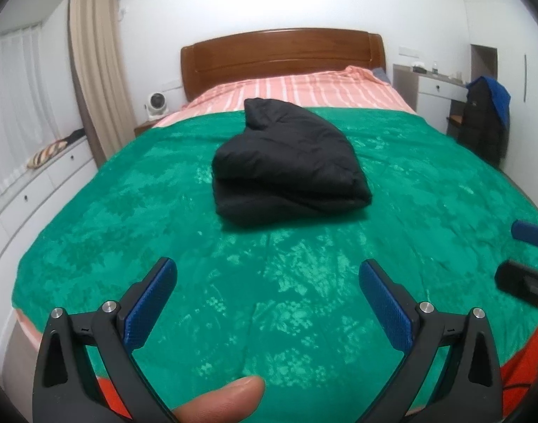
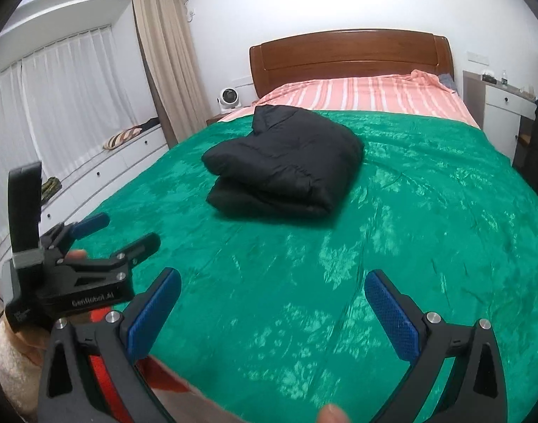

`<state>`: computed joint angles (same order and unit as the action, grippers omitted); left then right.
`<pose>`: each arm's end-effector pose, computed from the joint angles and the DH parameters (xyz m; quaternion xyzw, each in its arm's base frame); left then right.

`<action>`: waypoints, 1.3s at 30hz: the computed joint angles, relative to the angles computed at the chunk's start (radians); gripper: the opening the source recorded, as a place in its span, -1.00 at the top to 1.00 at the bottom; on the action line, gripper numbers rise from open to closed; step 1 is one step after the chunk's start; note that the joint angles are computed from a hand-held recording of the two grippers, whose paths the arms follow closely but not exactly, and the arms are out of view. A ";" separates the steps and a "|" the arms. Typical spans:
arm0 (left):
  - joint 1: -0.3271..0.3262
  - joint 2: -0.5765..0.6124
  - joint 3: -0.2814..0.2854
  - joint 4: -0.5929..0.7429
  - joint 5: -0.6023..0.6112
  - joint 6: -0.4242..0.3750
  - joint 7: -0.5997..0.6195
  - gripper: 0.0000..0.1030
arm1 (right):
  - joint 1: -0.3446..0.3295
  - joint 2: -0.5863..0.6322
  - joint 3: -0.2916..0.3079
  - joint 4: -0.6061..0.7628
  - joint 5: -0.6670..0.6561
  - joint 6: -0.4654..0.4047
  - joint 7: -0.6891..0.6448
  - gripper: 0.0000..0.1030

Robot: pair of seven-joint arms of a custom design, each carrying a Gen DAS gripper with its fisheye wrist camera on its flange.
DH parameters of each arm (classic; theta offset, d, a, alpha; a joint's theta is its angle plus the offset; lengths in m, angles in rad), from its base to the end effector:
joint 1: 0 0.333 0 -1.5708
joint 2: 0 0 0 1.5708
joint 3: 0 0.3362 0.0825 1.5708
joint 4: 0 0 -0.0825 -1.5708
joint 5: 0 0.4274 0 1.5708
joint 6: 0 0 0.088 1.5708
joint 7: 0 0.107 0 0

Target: Fold large clothes

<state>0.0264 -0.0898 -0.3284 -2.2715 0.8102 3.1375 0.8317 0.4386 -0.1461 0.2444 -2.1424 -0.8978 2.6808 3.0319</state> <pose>0.5269 -0.2344 0.4809 -0.4965 0.7371 -0.3503 0.2959 0.4371 0.3944 0.5349 -0.6084 0.6604 -0.2302 0.3752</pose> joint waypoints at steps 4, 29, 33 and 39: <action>-0.025 -0.019 0.014 -0.020 -0.095 0.001 0.074 -1.00 | 0.015 -0.016 0.003 -0.020 0.054 -0.013 -0.029 -1.00; 0.142 -0.093 -0.180 -0.063 -0.352 0.013 0.282 -1.00 | 0.030 -0.016 0.014 0.006 0.069 -0.088 -0.040 -1.00; 0.162 -0.104 -0.201 -0.066 -0.345 0.010 0.264 -1.00 | 0.031 -0.016 0.014 0.004 0.075 -0.089 -0.044 -1.00; 0.103 -0.104 -0.154 -0.071 -0.408 -0.001 0.312 -1.00 | 0.031 -0.016 0.014 0.002 0.082 -0.080 -0.047 -0.99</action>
